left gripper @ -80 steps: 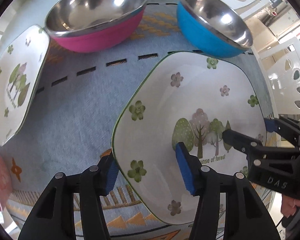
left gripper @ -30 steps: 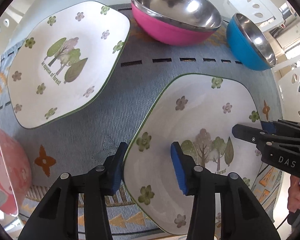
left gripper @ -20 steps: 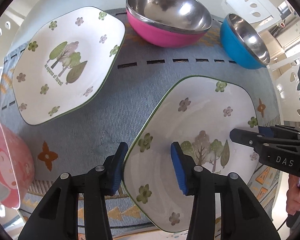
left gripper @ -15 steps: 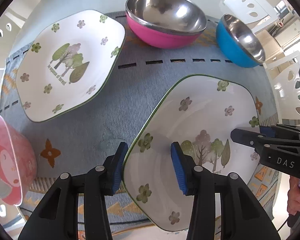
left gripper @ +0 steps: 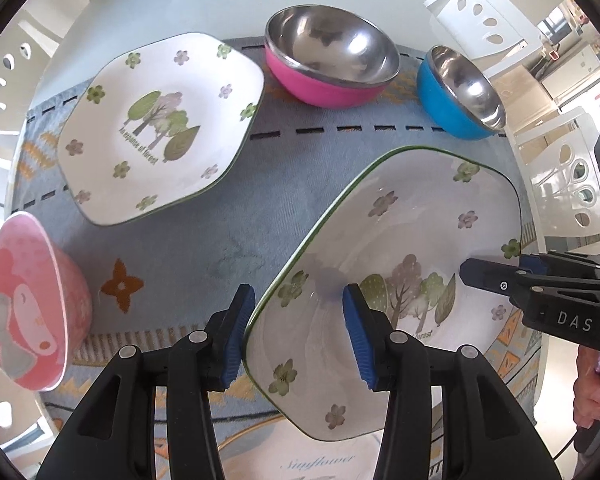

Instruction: Organize plates and bowls

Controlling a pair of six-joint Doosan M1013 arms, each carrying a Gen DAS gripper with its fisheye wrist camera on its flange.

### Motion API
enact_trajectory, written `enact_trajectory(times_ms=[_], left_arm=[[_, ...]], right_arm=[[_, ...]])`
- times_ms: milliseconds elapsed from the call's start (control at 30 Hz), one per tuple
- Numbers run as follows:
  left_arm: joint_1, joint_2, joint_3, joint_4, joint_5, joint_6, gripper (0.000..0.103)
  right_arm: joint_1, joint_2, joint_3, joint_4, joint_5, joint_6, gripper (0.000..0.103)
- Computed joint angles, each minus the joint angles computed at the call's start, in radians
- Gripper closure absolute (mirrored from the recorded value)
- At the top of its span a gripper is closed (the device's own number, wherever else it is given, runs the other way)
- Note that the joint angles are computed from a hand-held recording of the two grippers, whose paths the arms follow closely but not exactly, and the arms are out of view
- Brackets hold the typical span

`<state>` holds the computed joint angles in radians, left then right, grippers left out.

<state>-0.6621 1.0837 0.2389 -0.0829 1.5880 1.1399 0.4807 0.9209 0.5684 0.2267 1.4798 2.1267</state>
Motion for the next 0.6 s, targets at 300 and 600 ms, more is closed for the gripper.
enact_trajectory(times_ms=[300, 600], left_arm=[[0.012, -0.154, 0.299, -0.006, -0.127, -0.021, 0.059], [0.025, -0.248, 0.476, -0.018, -0.194, -0.035, 0.059]], right_arm=[[0.036, 0.020, -0.039, 0.003, 0.024, 0.014, 0.067], [0.073, 0.030, -0.047, 0.025, 0.061, 0.009, 0.067]])
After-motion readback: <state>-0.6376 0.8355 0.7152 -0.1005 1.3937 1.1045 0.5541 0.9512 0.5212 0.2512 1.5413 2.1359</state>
